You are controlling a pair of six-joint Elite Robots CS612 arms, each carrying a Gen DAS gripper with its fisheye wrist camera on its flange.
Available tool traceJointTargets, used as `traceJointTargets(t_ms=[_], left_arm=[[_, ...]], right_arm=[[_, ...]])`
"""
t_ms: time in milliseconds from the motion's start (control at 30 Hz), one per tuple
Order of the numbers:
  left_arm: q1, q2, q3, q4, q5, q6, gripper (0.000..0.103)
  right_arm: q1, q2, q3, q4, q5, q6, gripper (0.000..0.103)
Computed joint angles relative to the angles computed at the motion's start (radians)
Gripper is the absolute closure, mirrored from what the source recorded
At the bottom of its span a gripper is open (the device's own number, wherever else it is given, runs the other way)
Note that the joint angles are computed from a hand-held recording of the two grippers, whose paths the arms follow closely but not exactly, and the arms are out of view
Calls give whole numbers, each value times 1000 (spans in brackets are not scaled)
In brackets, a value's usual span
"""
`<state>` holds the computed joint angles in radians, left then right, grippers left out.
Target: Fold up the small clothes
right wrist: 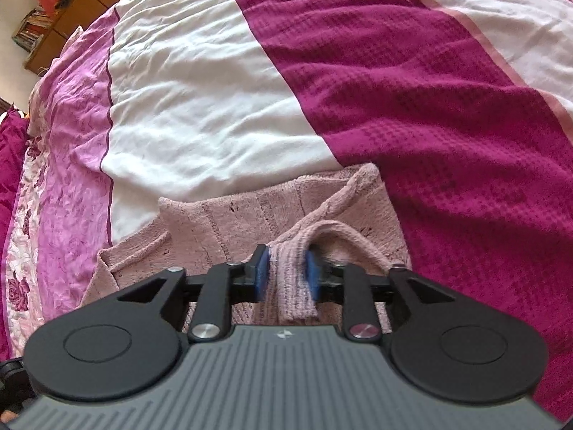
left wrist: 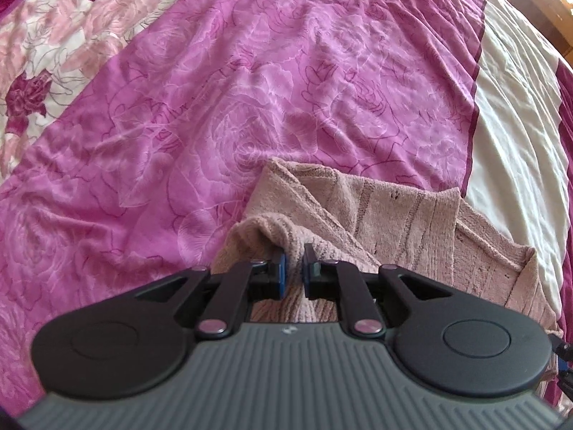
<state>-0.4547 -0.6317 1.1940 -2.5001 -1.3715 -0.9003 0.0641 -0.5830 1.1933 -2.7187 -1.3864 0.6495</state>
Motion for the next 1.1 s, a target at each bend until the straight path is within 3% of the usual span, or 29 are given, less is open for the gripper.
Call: traceJointTargets(t_ms=[67,200,433,667,833,967,1000,1033,1067,1100], left_arm=[[2,-3,0,4,-12,1,87],[3,-21,18,-3,-23,-17,70],[-4,-62,71,-37,-34,-51,63],[-6,-63,80,-47,-70,-28,60],[-4,-41,55,-46,-92,5,60],[2,-18,25,-21,-114,2,62],[4,-14,23,-27,-122,2,64],[4,-14,26,-41,-124,5,82],[5,-14,30,-60,-130,17,92],[6,-16,35,-72,-136,27,91]], right_arm=[[-1,-3,1,5,5,4,64],[-1,-21,15,5,9,20,53],[-2,-73,88,-41,23,54,39],[-5,-85,117,-41,47,53,38],[-8,-59,80,-32,51,45,38],[-12,-32,31,43,64,46,38],[-12,-27,24,59,68,38,40],[-12,-25,20,69,70,27,46],[-12,-24,19,71,76,13,55],[-13,-25,18,78,86,-3,77]])
